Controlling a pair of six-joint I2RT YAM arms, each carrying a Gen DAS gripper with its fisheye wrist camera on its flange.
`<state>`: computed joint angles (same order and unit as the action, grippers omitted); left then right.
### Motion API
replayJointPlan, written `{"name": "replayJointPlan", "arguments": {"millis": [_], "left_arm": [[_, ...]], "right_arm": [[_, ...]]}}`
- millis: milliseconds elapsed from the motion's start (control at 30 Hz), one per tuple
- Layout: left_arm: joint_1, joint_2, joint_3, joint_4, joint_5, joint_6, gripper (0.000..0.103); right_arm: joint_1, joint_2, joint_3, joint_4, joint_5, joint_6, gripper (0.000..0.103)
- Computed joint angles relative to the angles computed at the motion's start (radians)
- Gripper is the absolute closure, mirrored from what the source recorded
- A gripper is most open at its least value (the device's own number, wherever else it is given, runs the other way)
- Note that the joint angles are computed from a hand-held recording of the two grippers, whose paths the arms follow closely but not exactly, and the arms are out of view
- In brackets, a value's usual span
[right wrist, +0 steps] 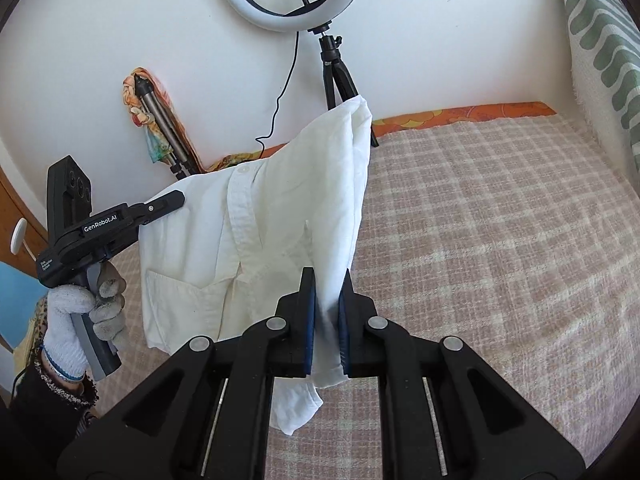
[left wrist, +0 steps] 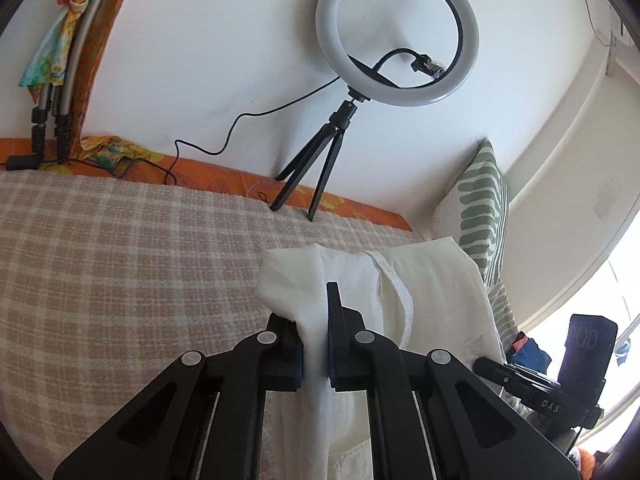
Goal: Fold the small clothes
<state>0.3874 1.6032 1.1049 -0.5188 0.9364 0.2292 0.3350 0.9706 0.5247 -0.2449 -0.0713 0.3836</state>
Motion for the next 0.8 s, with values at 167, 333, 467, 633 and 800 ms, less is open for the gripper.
{"name": "replayJointPlan", "arguments": {"millis": [167,333,467,633,800], "left_arm": [[-0.18,-0.009,-0.019,0.165,-0.086,-0.147,0.096],[-0.33,0.046,-0.002,0.316,-0.201,-0.27,0.096],[-0.431,0.12,0.046,0.367,-0.29,-0.296,0.096],[-0.517,0.216,0.125,0.406,-0.356,-0.329,0.096],[-0.576,0.303,0.198,0.429,-0.419,-0.352,0.096]], "right_arm": [[-0.252,0.016,0.033,-0.025,-0.118,-0.127,0.092],[-0.438,0.128,0.097,0.019,-0.189,-0.229,0.092],[-0.541,0.256,0.143,0.088,-0.213,-0.289,0.093],[-0.631,0.433,0.22,0.166,-0.236,-0.331,0.093],[-0.682,0.605,0.311,0.219,-0.229,-0.352,0.093]]}}
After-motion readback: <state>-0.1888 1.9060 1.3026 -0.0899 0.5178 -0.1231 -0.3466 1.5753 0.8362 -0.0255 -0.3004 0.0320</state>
